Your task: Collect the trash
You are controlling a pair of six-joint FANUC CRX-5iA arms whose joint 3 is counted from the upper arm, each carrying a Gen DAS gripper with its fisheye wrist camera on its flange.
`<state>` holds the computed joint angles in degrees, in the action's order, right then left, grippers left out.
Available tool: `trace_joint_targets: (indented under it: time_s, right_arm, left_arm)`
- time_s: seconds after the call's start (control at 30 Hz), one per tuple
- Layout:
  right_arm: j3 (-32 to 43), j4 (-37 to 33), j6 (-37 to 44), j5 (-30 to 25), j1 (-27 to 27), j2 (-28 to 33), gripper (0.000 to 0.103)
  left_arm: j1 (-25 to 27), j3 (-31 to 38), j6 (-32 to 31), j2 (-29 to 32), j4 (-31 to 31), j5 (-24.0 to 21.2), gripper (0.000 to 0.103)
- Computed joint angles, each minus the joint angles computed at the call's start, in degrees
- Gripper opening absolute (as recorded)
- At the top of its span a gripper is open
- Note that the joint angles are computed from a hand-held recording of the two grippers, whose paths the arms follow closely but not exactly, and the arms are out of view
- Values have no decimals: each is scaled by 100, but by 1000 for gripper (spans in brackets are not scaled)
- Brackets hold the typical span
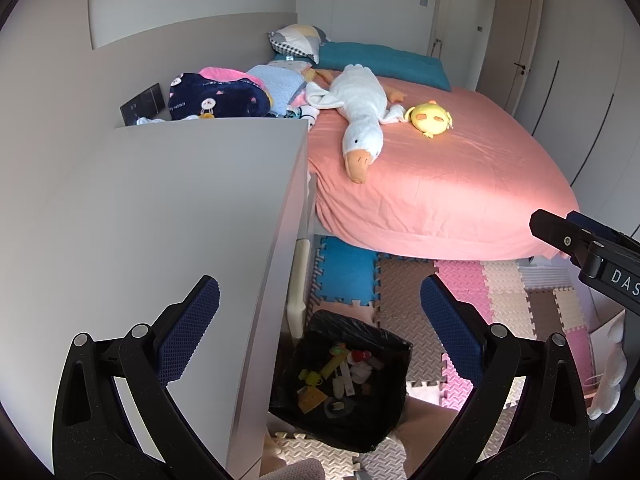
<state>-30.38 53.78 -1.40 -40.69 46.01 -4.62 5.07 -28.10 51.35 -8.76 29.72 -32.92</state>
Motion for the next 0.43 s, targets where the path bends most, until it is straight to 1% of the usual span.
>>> trace_joint_targets:
  time_s: [0.2,0.43]
  right_arm:
    - [-12,-6,-6,-4,0,-3,77]
    - [-40,-7,-11,3,-2,-28,77]
  left_arm:
    - [-26,0,81,-12,-138,112,97]
    - [-2,33,59,21,-115,54,97]
